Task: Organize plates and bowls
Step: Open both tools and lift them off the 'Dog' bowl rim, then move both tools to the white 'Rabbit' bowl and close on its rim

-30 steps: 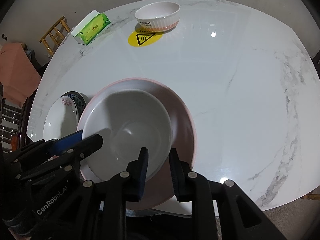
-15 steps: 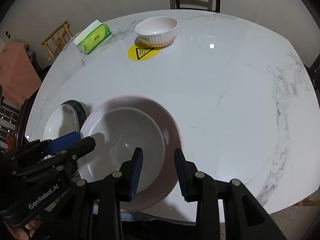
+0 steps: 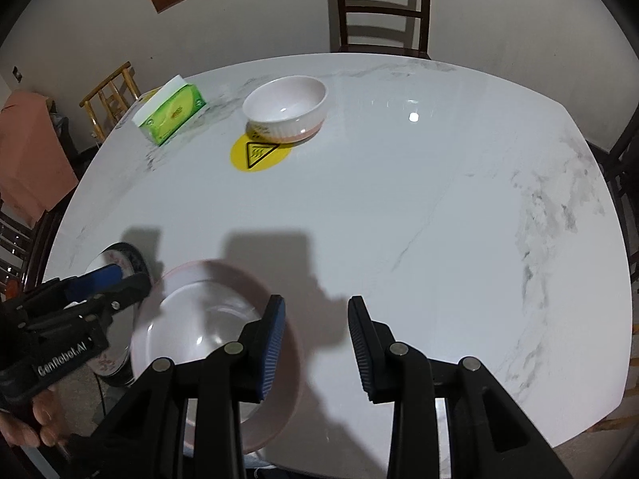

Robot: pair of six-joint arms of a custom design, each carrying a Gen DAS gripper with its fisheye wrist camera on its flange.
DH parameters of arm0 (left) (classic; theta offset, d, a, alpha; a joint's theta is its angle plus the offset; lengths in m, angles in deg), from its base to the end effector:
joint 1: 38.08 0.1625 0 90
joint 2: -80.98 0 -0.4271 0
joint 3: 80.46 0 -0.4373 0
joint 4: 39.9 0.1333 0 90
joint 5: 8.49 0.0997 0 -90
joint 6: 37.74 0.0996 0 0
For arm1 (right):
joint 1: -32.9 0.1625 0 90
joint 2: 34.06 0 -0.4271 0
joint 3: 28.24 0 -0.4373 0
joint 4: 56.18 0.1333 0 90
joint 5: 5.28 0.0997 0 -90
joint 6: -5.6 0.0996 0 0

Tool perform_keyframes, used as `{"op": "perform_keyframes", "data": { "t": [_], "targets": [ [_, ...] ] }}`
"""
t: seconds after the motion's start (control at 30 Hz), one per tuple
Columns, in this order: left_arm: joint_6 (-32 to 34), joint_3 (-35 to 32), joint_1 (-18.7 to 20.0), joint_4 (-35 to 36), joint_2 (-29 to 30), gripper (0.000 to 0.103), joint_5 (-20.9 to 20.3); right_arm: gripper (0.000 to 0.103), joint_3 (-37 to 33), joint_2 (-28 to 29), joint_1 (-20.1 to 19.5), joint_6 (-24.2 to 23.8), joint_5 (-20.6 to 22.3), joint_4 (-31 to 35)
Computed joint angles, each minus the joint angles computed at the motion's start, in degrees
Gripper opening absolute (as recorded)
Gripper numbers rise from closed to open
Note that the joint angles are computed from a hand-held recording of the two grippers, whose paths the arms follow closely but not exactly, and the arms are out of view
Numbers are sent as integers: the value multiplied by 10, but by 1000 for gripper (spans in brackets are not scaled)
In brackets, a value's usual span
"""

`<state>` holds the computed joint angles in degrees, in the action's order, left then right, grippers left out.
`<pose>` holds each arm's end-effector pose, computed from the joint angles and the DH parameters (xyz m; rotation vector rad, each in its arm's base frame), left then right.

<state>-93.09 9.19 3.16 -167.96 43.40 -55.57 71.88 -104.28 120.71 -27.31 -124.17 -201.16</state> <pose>-0.3835 -0.6037 -0.0169 -0.0225 2.4392 -0.5712 0.0602 -0.6537 0.3097 0.5272 -2.4631 0.3380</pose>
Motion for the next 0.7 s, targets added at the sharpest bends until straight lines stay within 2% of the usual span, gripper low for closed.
{"op": "perform_keyframes", "data": {
  "t": [0.3,0.5,0.7],
  "targets": [
    [-8,-51,30,47,22,43,21,33,-73,57,-6,-17,-26,13],
    [1,-96,55,65,43,43,30,33,-134,98,-15,-15,5,50],
    [19,-153,80,64,69,43,31,33,-207,148,-11,-9,17,84]
  ]
}}
